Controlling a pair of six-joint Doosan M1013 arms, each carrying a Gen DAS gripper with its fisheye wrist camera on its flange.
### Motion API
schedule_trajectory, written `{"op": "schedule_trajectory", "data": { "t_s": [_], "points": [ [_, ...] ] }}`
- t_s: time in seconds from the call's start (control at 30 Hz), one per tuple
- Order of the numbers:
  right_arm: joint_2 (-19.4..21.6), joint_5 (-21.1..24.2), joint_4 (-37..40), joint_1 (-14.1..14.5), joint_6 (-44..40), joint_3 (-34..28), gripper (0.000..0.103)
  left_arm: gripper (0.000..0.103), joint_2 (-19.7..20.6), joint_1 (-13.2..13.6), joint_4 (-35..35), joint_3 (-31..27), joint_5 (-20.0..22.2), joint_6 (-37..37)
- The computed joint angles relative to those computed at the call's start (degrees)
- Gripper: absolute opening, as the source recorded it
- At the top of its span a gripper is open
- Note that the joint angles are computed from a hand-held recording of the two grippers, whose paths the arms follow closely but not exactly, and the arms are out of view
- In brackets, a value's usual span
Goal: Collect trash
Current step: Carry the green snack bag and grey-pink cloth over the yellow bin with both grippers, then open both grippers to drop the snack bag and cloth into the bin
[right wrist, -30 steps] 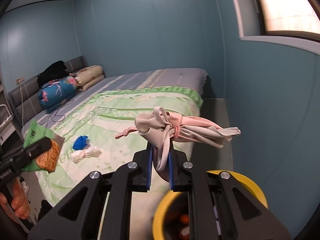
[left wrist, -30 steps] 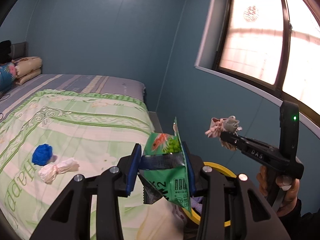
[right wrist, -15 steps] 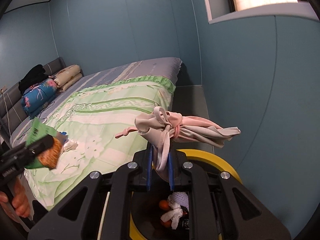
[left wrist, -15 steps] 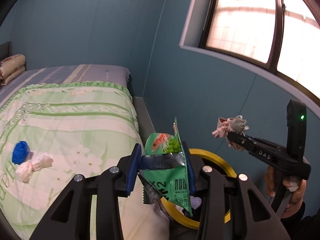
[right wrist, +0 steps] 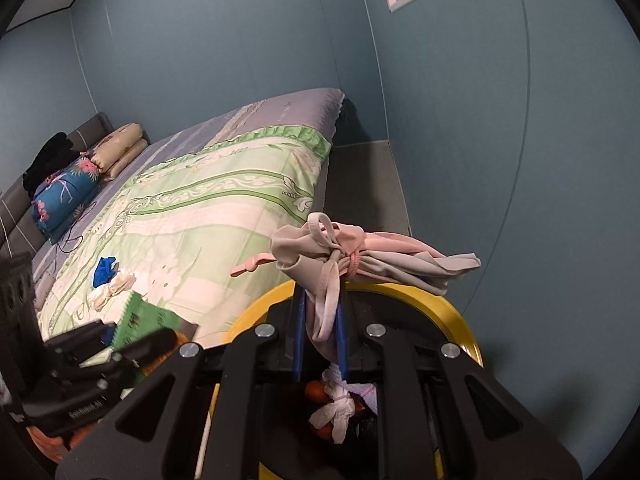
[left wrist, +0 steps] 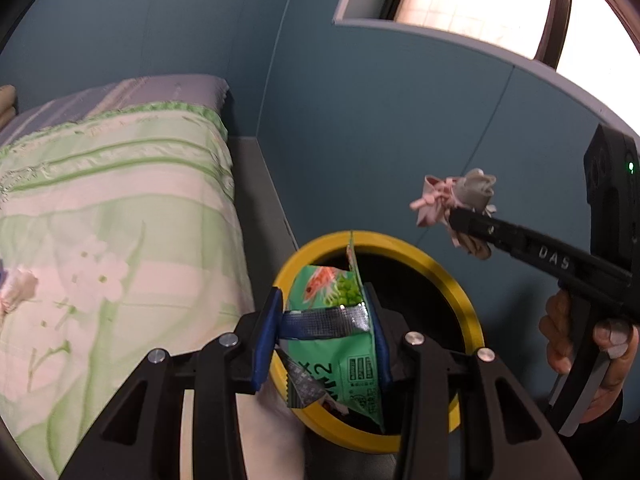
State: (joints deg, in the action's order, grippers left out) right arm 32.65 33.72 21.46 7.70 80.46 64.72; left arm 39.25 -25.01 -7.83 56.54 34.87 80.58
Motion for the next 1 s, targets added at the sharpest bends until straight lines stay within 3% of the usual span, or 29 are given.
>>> {"op": "schedule_trajectory", "data": {
  "t_s": [0.33,0.77,0.9,1.0],
  "points": [
    [1.21,2.86,1.81,-0.74,0.54,-0.93,0.012,0.038,2.55,-0.56,-4.4,-2.22,5.14,3.4],
    [2.79,6.85,5.02,-1.75,1.36,-2.61,0.014,0.039,3.22,-0.73,-6.19,-2.83,6.57,4.61],
    [2.78,6.32,5.34,-2.02,2.58,-2.53,0.041,0.049,2.9,-0.72,-6.36,-2.49,6.05,4.81],
    [2.54,5.55,5.12,-2.12,3.47,-2.27,0.041,0.058,2.31,-0.81,-5.81,-1.61,5.23,4.29]
  ]
}}
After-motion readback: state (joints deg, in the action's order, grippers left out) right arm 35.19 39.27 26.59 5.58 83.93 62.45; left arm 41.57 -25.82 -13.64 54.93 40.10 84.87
